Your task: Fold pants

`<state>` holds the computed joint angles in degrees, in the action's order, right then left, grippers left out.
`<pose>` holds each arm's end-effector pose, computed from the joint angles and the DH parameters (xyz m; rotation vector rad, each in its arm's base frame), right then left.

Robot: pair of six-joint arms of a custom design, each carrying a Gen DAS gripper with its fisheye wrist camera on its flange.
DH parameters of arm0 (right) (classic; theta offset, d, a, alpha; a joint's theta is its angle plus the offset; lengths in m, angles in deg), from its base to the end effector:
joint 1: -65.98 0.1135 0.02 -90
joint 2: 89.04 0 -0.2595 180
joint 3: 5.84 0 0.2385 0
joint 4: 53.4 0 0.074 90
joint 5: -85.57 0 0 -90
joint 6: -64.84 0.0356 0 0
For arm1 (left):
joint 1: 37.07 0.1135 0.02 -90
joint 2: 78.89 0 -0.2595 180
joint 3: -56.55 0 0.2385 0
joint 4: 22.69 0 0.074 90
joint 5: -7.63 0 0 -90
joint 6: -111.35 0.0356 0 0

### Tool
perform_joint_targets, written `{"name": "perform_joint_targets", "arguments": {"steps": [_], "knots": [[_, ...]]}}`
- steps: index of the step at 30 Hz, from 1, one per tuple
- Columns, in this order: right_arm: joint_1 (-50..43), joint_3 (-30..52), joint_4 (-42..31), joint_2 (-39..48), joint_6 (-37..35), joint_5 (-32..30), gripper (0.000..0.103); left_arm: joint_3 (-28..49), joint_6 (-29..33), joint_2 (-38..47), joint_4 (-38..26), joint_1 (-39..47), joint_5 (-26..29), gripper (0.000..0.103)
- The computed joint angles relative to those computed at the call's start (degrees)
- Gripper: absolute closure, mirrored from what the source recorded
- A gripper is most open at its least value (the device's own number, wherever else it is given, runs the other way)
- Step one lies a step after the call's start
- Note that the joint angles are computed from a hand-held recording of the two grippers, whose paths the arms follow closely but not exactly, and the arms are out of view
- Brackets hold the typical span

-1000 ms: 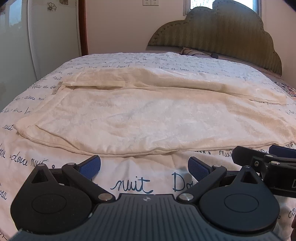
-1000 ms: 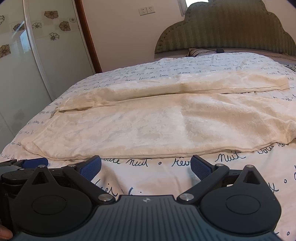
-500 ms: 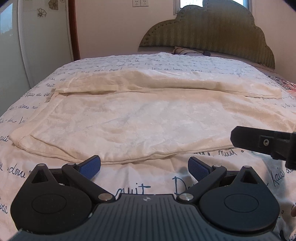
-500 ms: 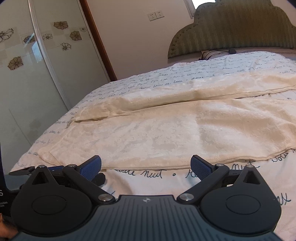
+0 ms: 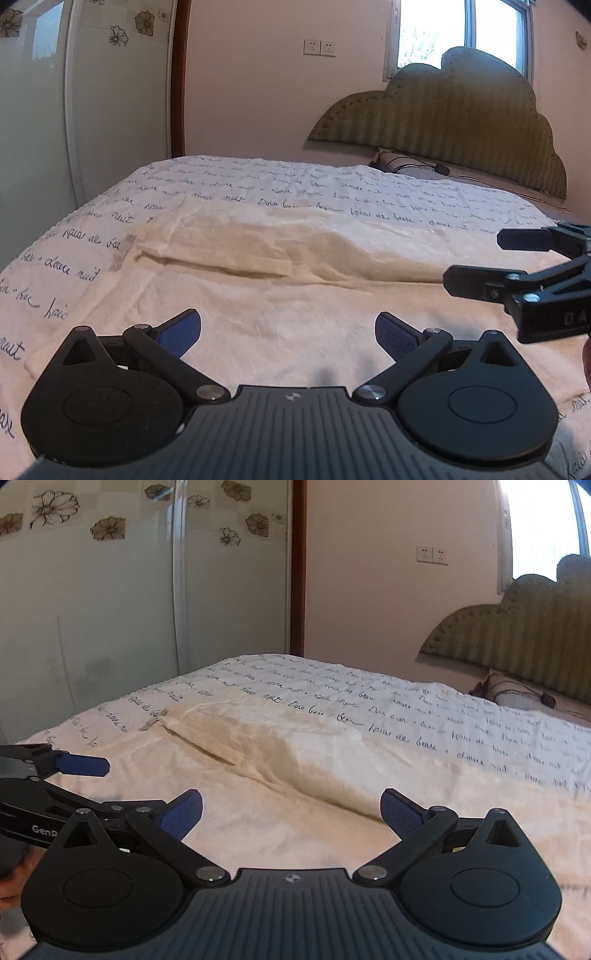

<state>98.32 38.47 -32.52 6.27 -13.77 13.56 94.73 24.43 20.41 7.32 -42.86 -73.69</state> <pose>0.2487 0.1445 0.1324 -0.1901 2.0626 0.1394 0.2687 -0.0326 0.1043 0.2534 2.0973 -0.1883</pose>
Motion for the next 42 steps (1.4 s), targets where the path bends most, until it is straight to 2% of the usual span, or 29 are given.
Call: {"name": "perform_joint_targets", "arguments": {"steps": [3,5,8,11,13,14,18,21,22,23,24,25,26,30,33,36,38,42], "knots": [[-5.43,8.78,-0.87,7.66,-4.0,-4.29,0.0,4.82,-0.02,5.36,1.44,0.16,-1.5,0.001],[-9.91,14.51,0.22,13.23,-5.8,-10.27,0.0,8.18,-0.34,9.5,2.26,0.09,-2.8,0.001],[-15.06,27.34,-6.22,21.48,-5.94,-17.22,0.0,11.38,-0.38,14.86,3.8,0.21,-4.07,0.001],[-18.11,40.31,-11.68,29.95,-7.5,-20.62,0.0,13.69,1.06,19.0,3.43,0.1,-4.5,0.001],[-19.02,49.23,-17.15,35.07,-9.03,-21.18,0.0,15.36,1.39,20.51,1.21,0.41,-3.8,0.001],[-19.16,54.51,-20.17,38.15,-10.27,-21.04,0.004,16.0,1.42,21.01,0.18,0.55,-3.51,0.001],[-19.79,77.27,-36.73,50.65,-11.99,-22.61,0.029,16.04,1.83,22.23,0.91,0.15,-4.43,0.0],[-20.8,97.24,-53.36,61.2,-11.79,-27.31,0.033,16.37,2.3,22.65,0.72,0.01,-4.52,0.0],[-20.88,100.62,-55.84,63.23,-12.53,-28.57,0.032,16.64,2.39,22.65,0.16,0.3,-3.77,0.0],[-20.92,101.11,-55.85,63.68,-13.84,-29.26,0.032,16.96,2.51,22.61,-0.55,0.59,-3.07,0.0],[-21.07,100.22,-55.14,63.31,-14.63,-30.08,0.039,17.33,2.49,22.58,-1.28,0.7,-2.72,0.0],[-21.32,97.96,-53.58,62.2,-14.92,-32.0,0.047,17.54,2.49,22.56,-1.71,0.91,-2.24,0.0],[-21.28,95.49,-51.95,60.92,-15.33,-32.47,0.064,17.68,2.54,22.55,-1.95,1.16,-1.47,0.0],[-18.67,79.93,-40.29,53.14,-21.45,-25.61,0.085,17.46,1.56,22.43,-1.38,3.14,3.93,0.004],[-15.41,63.99,-27.43,44.78,-27.69,-19.34,0.089,16.51,-5.37,22.09,1.68,6.55,8.49,0.007],[-11.15,48.83,-16.52,36.17,-34.49,-14.34,0.09,16.43,-17.0,22.21,4.57,11.82,14.83,0.007],[-7.75,38.31,-10.74,29.82,-38.2,-12.14,0.091,16.51,-22.29,21.37,4.94,14.94,19.35,0.006],[0.27,22.4,-2.2,21.76,-43.63,-6.03,0.092,14.23,-29.02,19.55,11.9,18.97,27.85,0.0]]}}
